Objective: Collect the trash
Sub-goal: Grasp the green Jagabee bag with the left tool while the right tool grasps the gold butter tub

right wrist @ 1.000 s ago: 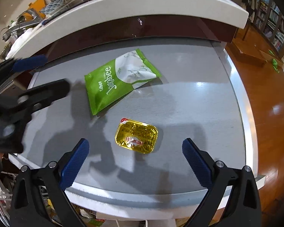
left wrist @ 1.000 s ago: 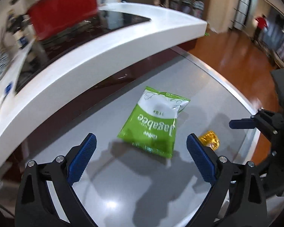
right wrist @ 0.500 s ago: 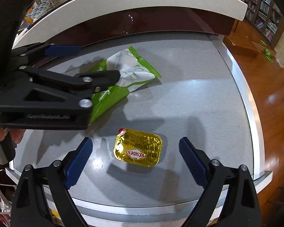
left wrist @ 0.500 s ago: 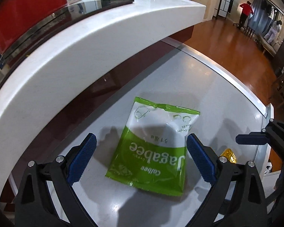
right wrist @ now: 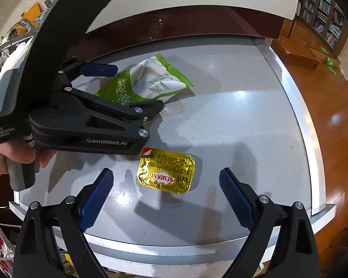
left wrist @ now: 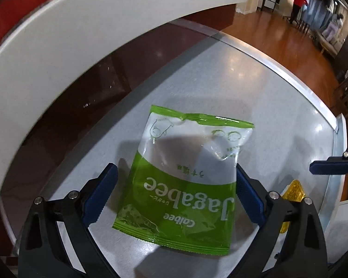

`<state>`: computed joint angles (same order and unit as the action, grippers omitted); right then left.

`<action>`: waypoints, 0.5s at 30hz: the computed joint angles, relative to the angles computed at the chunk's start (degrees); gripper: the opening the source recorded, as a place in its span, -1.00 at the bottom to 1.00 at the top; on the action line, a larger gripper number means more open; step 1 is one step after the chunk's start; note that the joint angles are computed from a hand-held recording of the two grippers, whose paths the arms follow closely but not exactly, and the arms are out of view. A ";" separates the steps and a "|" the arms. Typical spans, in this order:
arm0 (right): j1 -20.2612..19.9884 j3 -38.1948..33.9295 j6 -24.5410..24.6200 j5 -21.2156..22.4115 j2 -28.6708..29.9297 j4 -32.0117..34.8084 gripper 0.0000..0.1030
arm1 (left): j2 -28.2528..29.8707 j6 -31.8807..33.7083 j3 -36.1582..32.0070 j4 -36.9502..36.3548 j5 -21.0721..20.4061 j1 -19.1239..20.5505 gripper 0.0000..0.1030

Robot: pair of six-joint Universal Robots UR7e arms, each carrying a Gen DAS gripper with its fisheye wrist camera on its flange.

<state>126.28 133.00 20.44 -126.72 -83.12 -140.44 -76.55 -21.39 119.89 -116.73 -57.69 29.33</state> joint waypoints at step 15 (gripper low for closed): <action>-0.43 -1.37 1.65 -0.31 1.73 -1.05 0.72 | -10.89 -20.01 4.47 16.30 7.79 -5.18 0.61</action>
<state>125.84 131.63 22.09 -127.04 -81.39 -141.49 -87.44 -41.40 124.36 -100.43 -49.91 24.15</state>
